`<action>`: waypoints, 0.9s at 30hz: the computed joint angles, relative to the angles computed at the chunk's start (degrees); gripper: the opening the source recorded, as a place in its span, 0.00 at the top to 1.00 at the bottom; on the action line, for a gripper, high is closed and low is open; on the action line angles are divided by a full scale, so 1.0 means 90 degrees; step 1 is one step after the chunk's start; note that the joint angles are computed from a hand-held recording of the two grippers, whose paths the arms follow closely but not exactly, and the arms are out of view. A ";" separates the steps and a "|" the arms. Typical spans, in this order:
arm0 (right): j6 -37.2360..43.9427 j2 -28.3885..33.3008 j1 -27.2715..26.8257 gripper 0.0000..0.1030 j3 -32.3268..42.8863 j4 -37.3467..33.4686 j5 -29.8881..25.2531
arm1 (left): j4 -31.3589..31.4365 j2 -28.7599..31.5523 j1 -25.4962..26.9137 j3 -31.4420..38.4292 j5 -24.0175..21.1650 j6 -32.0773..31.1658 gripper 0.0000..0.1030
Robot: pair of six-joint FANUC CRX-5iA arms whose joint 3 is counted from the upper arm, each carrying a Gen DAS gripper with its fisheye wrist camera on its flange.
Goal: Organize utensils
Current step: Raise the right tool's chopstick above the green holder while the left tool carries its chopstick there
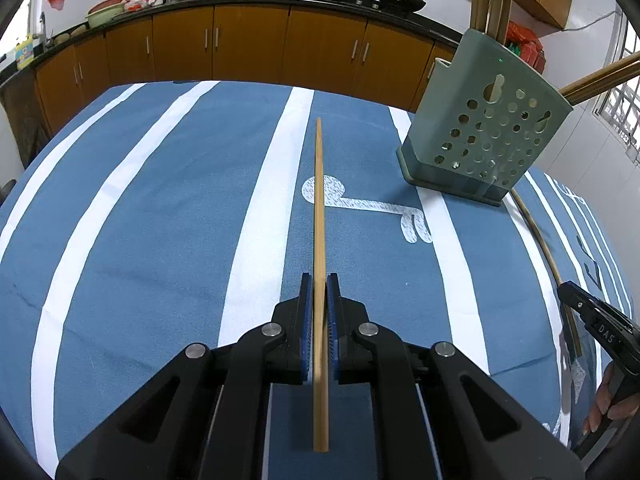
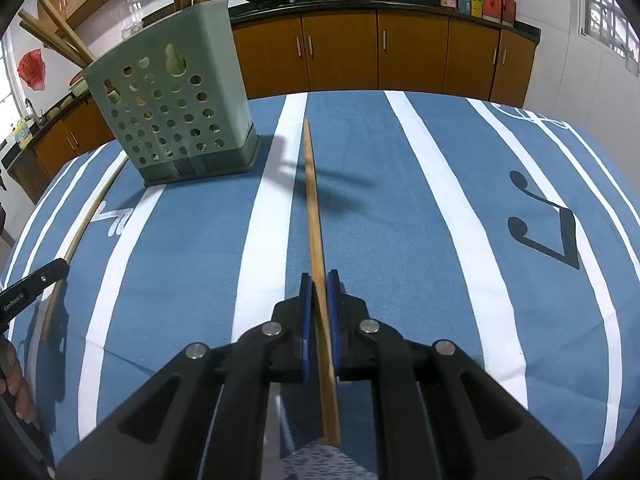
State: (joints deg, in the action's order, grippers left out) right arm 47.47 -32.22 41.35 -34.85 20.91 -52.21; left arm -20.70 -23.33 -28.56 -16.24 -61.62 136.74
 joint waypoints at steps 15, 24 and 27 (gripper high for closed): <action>0.0013 0.0002 -0.0012 0.90 0.0008 -0.0030 0.0011 | -0.0001 -0.0007 -0.0001 -0.0001 -0.0006 0.0001 0.92; -0.0041 -0.0010 0.0048 0.90 -0.0019 0.0075 -0.0047 | -0.0457 0.0255 -0.0415 0.0323 -0.0479 0.0121 0.92; -0.0028 -0.0036 0.0044 0.90 -0.0027 0.0047 -0.0049 | -0.0616 0.0344 -0.0590 0.0431 -0.0668 0.0118 0.92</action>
